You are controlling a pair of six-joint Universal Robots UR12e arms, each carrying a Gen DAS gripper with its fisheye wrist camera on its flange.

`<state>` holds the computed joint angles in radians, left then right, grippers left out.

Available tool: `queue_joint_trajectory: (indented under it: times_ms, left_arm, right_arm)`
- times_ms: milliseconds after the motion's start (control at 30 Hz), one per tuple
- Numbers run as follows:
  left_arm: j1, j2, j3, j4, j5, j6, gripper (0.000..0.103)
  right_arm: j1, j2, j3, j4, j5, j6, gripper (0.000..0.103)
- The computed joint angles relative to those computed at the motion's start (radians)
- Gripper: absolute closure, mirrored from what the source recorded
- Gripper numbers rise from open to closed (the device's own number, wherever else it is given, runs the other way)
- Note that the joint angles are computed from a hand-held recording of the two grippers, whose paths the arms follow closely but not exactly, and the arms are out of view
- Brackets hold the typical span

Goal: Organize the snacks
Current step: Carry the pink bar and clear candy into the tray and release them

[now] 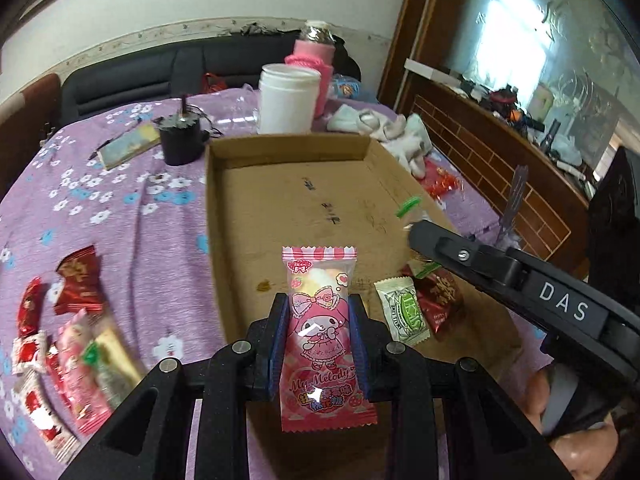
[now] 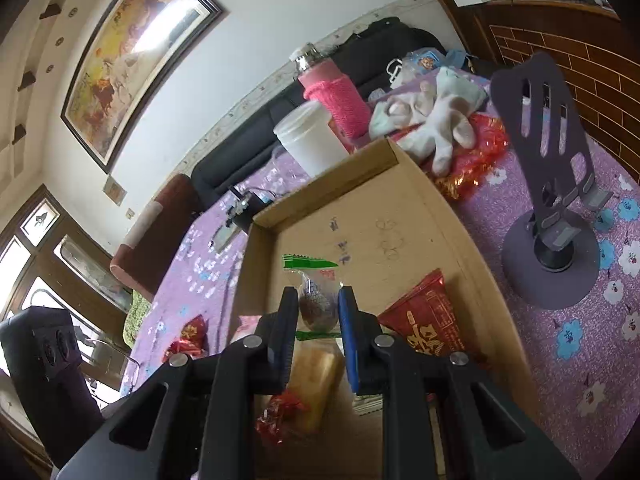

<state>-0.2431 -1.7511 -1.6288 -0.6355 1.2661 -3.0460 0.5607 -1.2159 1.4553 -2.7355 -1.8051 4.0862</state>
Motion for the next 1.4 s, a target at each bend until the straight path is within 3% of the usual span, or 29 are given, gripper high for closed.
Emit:
queue_joint_trajectory:
  times_ms: [333, 600, 733, 800, 967, 1400]
  left_arm:
    - [-0.002, -0.016, -0.010, 0.006, 0.011, 0.006, 0.074]
    - [0.002, -0.016, -0.014, 0.009, 0.008, 0.007, 0.073]
    - [0.003, -0.013, -0.014, 0.008, 0.006, 0.004, 0.069]
    - [0.005, -0.009, -0.018, 0.019, 0.003, 0.000, 0.059]
    - [0.009, -0.001, -0.024, 0.040, -0.003, -0.015, 0.058]
    - [0.023, 0.057, -0.043, -0.005, -0.003, -0.008, 0.058]
  right_arm:
    - [0.002, 0.017, -0.024, 0.069, 0.017, -0.022, 0.082]
    - [0.011, 0.023, -0.041, 0.105, -0.017, -0.044, 0.081]
    - [0.013, 0.019, -0.036, 0.085, -0.026, -0.043, 0.081]
    - [0.014, 0.015, -0.031, 0.074, -0.032, -0.038, 0.081]
    - [0.016, 0.008, -0.022, 0.045, -0.049, -0.033, 0.080]
    - [0.022, 0.008, -0.025, 0.019, -0.046, -0.054, 0.077]
